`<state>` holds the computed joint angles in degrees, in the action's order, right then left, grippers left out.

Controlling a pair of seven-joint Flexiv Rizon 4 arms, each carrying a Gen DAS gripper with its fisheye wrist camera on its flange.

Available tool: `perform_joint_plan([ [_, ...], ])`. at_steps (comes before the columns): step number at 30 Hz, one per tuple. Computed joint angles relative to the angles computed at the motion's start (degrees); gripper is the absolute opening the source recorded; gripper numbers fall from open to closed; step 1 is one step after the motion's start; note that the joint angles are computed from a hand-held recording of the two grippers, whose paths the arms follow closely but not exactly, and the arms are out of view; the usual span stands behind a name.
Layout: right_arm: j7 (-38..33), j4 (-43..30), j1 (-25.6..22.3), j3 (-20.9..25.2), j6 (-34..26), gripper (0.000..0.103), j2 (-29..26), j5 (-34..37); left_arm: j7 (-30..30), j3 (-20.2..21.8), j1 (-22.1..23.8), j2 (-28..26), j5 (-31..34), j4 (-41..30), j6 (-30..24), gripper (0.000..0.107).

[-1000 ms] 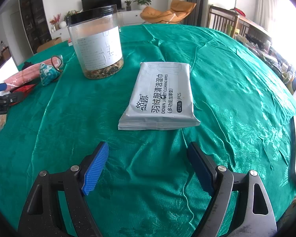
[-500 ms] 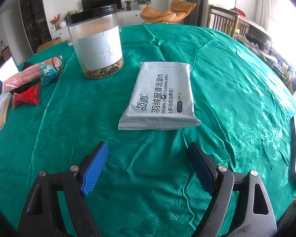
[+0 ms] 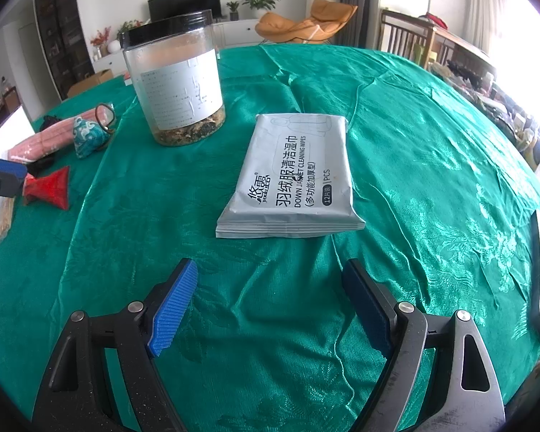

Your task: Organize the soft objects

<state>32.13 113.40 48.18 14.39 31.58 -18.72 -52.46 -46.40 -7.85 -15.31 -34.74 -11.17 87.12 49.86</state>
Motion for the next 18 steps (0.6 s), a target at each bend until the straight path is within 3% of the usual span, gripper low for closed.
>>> perform_joint_plan([
  [4,10.17,5.1,-2.28,-1.06,10.3,0.085,3.69,-7.15,4.33,1.89,-2.57,-0.68,8.47,3.46,13.26,0.099],
  [6,11.0,5.01,-2.4,-0.65,9.08,0.084,4.15,-8.39,7.95,1.36,-2.64,-1.4,10.81,4.85,18.9,0.1],
  [7,10.08,4.47,-2.2,-0.25,7.3,0.084,3.93,-7.82,8.33,0.39,-1.94,-1.57,11.87,4.49,18.81,0.098],
  [8,9.32,4.05,-2.09,-0.02,6.17,0.084,3.52,-7.43,8.09,1.29,-2.62,-1.81,10.31,2.88,14.99,0.096],
  [9,9.09,4.02,-2.16,0.12,5.97,0.084,3.2,-7.14,5.56,2.51,-3.59,-2.47,7.84,-0.57,7.44,0.078],
  [10,9.28,4.29,-2.36,0.22,6.38,0.084,3.08,-6.8,2.94,3.2,-3.79,-3.31,5.15,-3.54,1.42,0.043],
  [11,9.56,4.53,-2.68,0.28,7.09,0.084,3.03,-6.25,-1.43,4.27,-4.29,-4.08,6.09,-5.92,-0.86,0.031],
  [12,10.1,4.97,-3.03,0.29,7.79,0.084,3.34,-5.78,-4.39,5.87,-5.36,-4.56,8.12,-6.96,-0.27,0.024],
  [15,10.32,5.43,-4.34,0.04,8.24,0.084,4.8,-4.51,-6.12,4.18,-3.76,-4.59,7.03,-6.86,-0.41,0.019],
  [18,-0.73,2.3,-7.83,0.38,10.17,0.086,3.59,4.78,-8.23,-1.59,1.41,-3.8,-3.73,-4.9,-1.19,0.013],
])
